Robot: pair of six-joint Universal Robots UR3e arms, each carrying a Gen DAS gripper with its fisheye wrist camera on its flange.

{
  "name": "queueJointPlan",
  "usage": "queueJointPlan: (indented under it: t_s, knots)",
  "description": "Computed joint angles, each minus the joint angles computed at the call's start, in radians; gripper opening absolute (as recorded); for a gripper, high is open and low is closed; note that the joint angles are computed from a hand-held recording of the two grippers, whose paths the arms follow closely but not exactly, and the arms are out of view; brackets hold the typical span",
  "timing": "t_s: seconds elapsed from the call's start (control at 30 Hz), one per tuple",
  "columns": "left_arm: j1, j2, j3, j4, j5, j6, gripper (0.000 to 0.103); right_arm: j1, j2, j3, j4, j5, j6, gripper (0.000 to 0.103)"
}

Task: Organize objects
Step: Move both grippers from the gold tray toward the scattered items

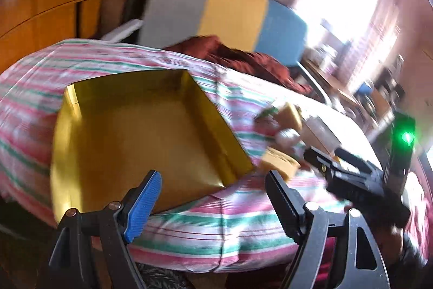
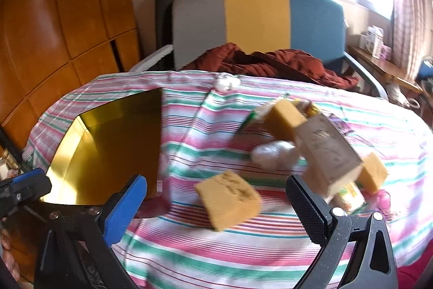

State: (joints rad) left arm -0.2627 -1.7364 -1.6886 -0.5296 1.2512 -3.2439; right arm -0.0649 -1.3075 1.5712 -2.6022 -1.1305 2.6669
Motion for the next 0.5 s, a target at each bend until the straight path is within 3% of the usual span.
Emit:
queueJointPlan:
  t_s: [0.3, 0.5]
  knots:
    - [-0.067, -0.172, 0.266, -0.218, -0.078, 0.131, 0.083, -0.143, 0.023, -0.097, 0.068, -0.018, 0.008, 0.103]
    - [-0.11, -0.346, 0.59, -0.4, -0.024, 0.186, 0.083, -0.193, 0.063, -0.207, 0.129, 0.016, 0.007, 0.103]
